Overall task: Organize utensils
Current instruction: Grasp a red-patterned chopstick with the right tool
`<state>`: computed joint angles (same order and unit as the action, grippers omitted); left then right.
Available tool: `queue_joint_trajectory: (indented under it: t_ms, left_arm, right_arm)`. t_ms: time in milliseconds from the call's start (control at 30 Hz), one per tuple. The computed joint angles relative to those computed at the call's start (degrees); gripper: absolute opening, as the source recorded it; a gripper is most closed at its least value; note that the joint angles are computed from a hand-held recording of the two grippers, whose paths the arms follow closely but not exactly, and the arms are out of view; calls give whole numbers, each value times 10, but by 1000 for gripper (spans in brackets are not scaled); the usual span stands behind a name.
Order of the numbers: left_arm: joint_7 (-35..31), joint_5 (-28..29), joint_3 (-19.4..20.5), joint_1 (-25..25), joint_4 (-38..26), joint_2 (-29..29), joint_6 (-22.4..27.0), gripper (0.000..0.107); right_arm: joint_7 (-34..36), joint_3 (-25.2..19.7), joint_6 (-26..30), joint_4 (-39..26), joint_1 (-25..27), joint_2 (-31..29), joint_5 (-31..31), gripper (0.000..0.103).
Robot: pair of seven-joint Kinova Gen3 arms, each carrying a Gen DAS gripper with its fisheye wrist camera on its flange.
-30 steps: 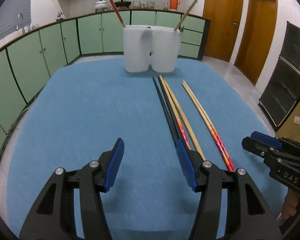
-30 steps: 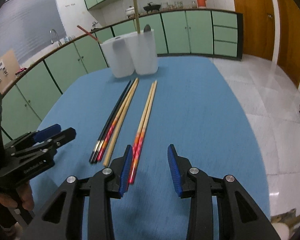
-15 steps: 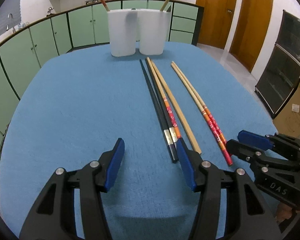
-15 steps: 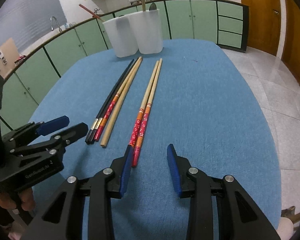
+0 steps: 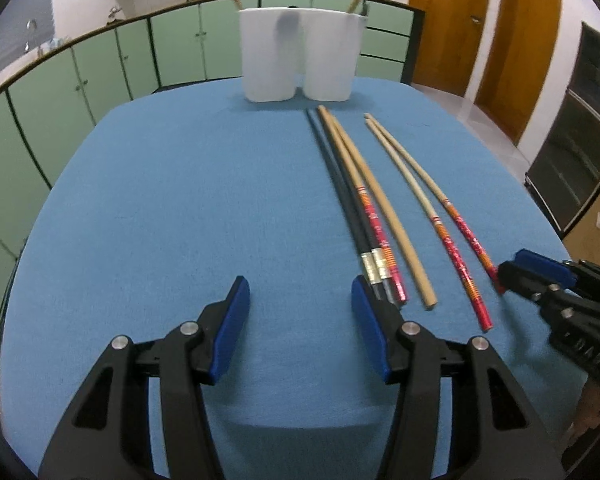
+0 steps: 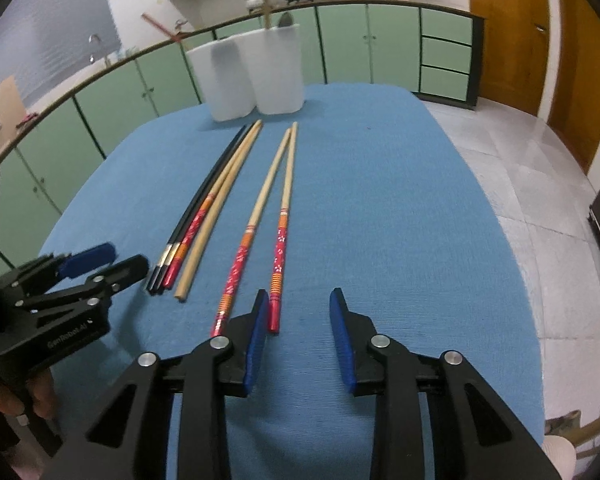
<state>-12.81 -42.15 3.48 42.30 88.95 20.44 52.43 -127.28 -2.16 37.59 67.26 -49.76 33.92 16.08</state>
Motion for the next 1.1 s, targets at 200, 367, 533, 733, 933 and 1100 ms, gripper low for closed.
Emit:
queue_joint_trajectory:
  t_ms: [200,367,533,733,933,1100]
  left_arm:
    - [22,-23,1,11,11,-11,-4,51]
    - [46,-44,1,20,14,-9,4,51]
    - [57,-53,5,22,20,-7,9,51]
    - [55,-49,7,16,21,-8,4,51]
    - [51,-47,9,12,25,-11,-10,48]
    - [29,-30,13,3,25,-11,-29,47]
  right_arm:
    - [7,-12,-35,41,10,-24,-10,30]
    - [24,-20,-32,47,6,-25,-16,27]
    - [22,-12,-24,35,-3,-15,-13,20]
    - [12,-1,-19,22,-14,-5,0,12]
    - [2,10,-9,7,-26,5,16,6]
    - [-3,8,-5,5,-23,5,19,5]
